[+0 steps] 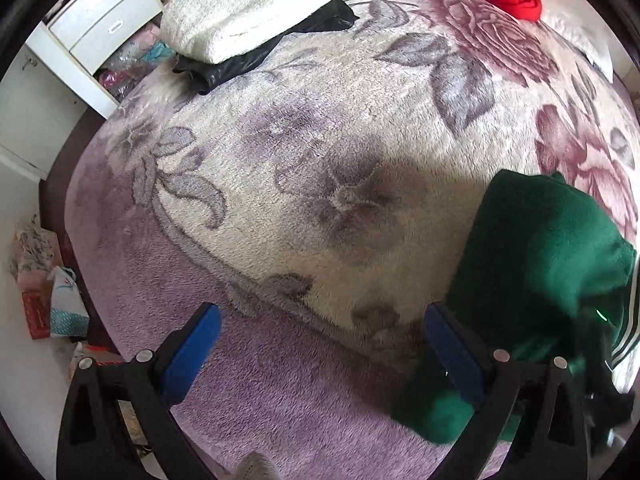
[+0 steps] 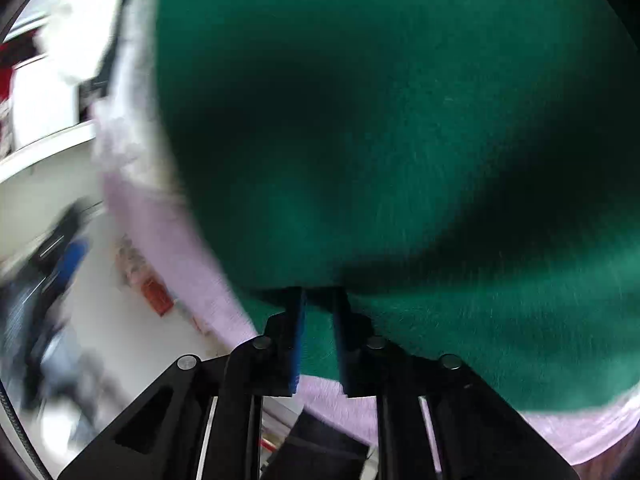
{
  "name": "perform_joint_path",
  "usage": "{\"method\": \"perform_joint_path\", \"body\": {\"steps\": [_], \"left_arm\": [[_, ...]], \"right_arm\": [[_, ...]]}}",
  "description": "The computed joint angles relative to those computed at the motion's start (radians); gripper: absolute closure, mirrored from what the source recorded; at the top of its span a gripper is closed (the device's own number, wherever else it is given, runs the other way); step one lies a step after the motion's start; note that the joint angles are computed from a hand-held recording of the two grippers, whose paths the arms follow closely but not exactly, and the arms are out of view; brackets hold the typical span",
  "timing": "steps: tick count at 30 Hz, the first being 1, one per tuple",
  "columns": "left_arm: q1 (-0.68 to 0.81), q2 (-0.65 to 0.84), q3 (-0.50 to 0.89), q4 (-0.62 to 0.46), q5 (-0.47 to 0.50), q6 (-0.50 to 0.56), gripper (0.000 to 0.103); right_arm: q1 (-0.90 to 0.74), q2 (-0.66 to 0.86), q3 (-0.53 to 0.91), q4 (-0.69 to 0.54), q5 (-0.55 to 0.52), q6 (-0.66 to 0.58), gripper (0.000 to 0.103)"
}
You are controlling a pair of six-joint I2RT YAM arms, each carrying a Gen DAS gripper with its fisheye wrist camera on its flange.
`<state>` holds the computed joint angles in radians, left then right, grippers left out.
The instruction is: Fold large clothes
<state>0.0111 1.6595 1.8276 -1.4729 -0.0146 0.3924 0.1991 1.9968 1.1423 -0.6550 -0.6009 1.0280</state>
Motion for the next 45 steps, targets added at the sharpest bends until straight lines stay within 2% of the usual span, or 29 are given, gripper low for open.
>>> {"method": "perform_joint_path", "body": {"steps": [2, 4, 7, 8, 10, 11, 12, 15, 17, 18, 19, 20, 21, 24, 26, 27, 29, 31, 33, 35, 38, 40, 41, 43, 45], "left_arm": [[-0.016, -0.025, -0.027, 0.002, -0.008, 0.005, 0.0], [-0.039, -0.039, -0.041, -0.012, -0.005, 0.003, 0.0], [-0.077, -0.05, -0.037, -0.036, 0.033, -0.02, 0.0], [-0.091, -0.055, -0.038, -0.041, 0.05, -0.029, 0.0], [-0.137, -0.071, -0.06, -0.031, 0.072, -0.05, 0.0], [-0.164, -0.08, -0.077, -0.017, 0.071, -0.066, 0.0], [-0.195, -0.086, -0.1, 0.007, 0.074, -0.081, 0.0], [-0.281, -0.078, -0.182, 0.107, 0.027, -0.126, 0.0], [-0.326, -0.04, -0.227, 0.179, -0.011, -0.14, 0.0], [-0.335, -0.018, -0.234, 0.201, -0.003, -0.145, 0.0], [-0.339, 0.007, -0.227, 0.205, 0.018, -0.149, 0.0], [-0.346, 0.032, -0.206, 0.209, 0.028, -0.156, 0.0], [-0.352, 0.046, -0.185, 0.205, 0.027, -0.153, 0.0], [-0.332, 0.079, -0.081, 0.136, 0.058, -0.131, 0.0], [-0.269, 0.077, -0.039, 0.092, 0.119, -0.106, 0.0], [-0.226, 0.075, -0.036, 0.074, 0.167, -0.088, 0.0], [-0.145, 0.07, -0.072, 0.054, 0.26, -0.035, 0.0], [-0.089, 0.094, -0.119, 0.014, 0.326, 0.037, 0.0], [-0.039, 0.134, -0.165, -0.035, 0.422, 0.101, 0.0], [-0.01, 0.174, -0.184, -0.067, 0.525, 0.123, 0.0], [-0.023, 0.222, -0.192, -0.084, 0.63, 0.165, 0.0], [-0.056, 0.23, -0.203, -0.07, 0.667, 0.181, 0.0], [-0.082, 0.224, -0.213, -0.048, 0.668, 0.174, 0.0], [-0.112, 0.205, -0.231, 0.006, 0.67, 0.13, 0.0], [-0.115, 0.187, -0.226, 0.019, 0.685, 0.093, 0.009]], "right_arm": [[0.005, 0.077, 0.014, 0.081, -0.024, 0.07, 0.096], [0.002, 0.082, 0.064, 0.02, -0.033, 0.05, 0.095], [-0.032, -0.116, -0.063, 0.068, -0.053, 0.051, 0.094], [-0.052, -0.207, -0.107, 0.048, -0.034, 0.051, 0.092], [-0.115, -0.432, -0.175, -0.06, 0.067, 0.032, 0.074], [-0.153, -0.537, -0.183, -0.146, 0.153, 0.01, 0.057], [-0.189, -0.617, -0.186, -0.215, 0.229, -0.006, 0.044], [-0.29, -0.698, -0.213, -0.297, 0.348, -0.135, 0.04], [-0.302, -0.635, -0.247, -0.297, 0.416, -0.215, 0.041], [-0.302, -0.569, -0.269, -0.299, 0.506, -0.264, 0.04], [-0.311, -0.532, -0.311, -0.267, 0.531, -0.283, 0.04], [-0.354, -0.51, -0.382, -0.184, 0.473, -0.306, 0.037], [-0.386, -0.505, -0.417, -0.144, 0.438, -0.303, 0.03], [-0.452, -0.56, -0.422, -0.166, 0.375, -0.358, 0.028], [-0.54, -0.709, -0.474, -0.168, 0.294, -0.427, 0.026], [-0.606, -0.762, -0.497, -0.187, 0.249, -0.494, 0.017], [-0.672, -0.771, -0.544, -0.176, 0.201, -0.603, 0.002], [-0.767, -0.682, -0.604, -0.11, 0.138, -0.761, 0.002], [-0.909, -0.48, -0.593, -0.054, 0.047, -0.963, 0.0], [-0.924, -0.366, -0.597, 0.021, -0.034, -1.047, 0.0], [-0.927, -0.242, -0.53, 0.004, -0.15, -1.158, 0.0], [-0.928, -0.163, -0.506, 0.006, -0.267, -1.192, 0.0], [-0.899, -0.135, -0.503, 0.049, -0.291, -1.155, 0.0], [-0.812, -0.114, -0.526, 0.219, -0.285, -1.008, 0.0], [-0.811, -0.119, -0.546, 0.28, -0.309, -0.945, 0.004]]}}
